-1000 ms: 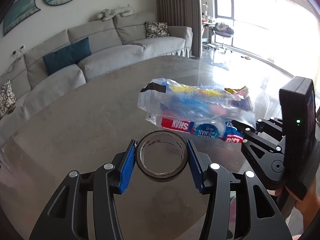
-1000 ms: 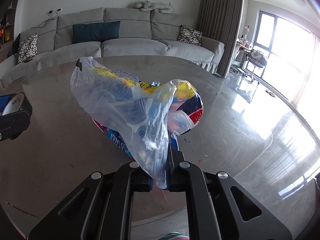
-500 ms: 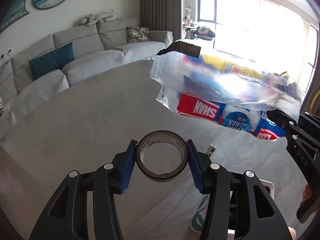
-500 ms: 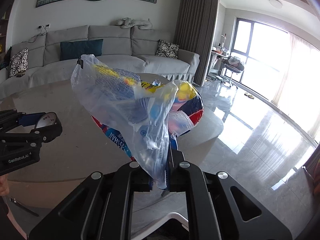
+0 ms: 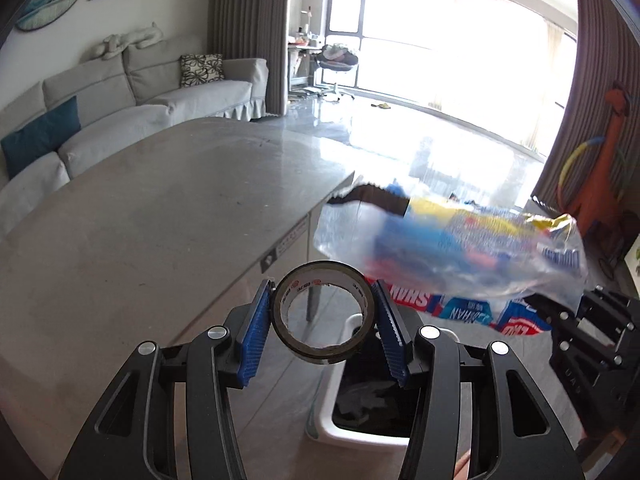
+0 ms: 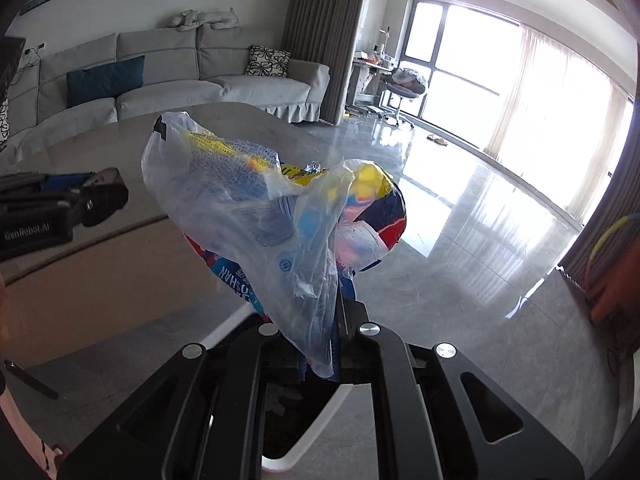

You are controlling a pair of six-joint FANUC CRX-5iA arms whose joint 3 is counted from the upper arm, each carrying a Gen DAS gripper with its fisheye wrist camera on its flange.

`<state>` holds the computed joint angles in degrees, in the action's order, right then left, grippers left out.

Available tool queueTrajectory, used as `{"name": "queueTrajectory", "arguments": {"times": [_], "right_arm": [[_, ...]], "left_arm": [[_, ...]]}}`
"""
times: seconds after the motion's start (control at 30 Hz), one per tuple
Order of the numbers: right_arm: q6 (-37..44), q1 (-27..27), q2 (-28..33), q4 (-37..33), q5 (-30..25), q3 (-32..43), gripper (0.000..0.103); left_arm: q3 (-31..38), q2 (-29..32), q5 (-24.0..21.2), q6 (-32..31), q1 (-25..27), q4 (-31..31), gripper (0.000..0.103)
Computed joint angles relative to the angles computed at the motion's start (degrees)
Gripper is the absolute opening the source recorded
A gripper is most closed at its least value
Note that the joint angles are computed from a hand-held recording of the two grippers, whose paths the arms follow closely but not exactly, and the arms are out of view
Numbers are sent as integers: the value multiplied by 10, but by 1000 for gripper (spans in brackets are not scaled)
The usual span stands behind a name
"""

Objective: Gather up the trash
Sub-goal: 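Carry the tape roll and clear bag over the bin with both grippers, then open the left gripper to drop the tape roll into the bin, then lower the clear bag into the bin and open the right gripper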

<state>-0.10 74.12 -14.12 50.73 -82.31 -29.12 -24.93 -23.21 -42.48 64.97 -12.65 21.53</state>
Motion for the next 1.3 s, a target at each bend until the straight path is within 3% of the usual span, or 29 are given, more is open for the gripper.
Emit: {"name": "queueTrajectory", "arguments": {"times": [0.23,0.5,0.83,0.87,0.97,1.1,1.3], "right_arm": [[-67,48,-14,-45,-67,-25,10],[-122,78,-48,-59,-141,-45,10],[-142,80,-46,-61,-135,-58,10],[-142,78,-46,-61,-132,-57,10],[-144,80,-53,-61,-138,-61,10],[-147,81,-52,-62,-141,-58,10],[-153,87,-52,-65,-144,-59,10]], "left_arm": [[-2,17,19,19,-66,-21,51],[-7,84,22,29,-125,-24,51],[17,135,15,40,-140,-49,52],[17,138,14,36,-139,-44,54],[15,140,23,44,-142,-54,79],[13,138,23,37,-150,-54,94],[13,135,21,43,-155,-63,97]]}}
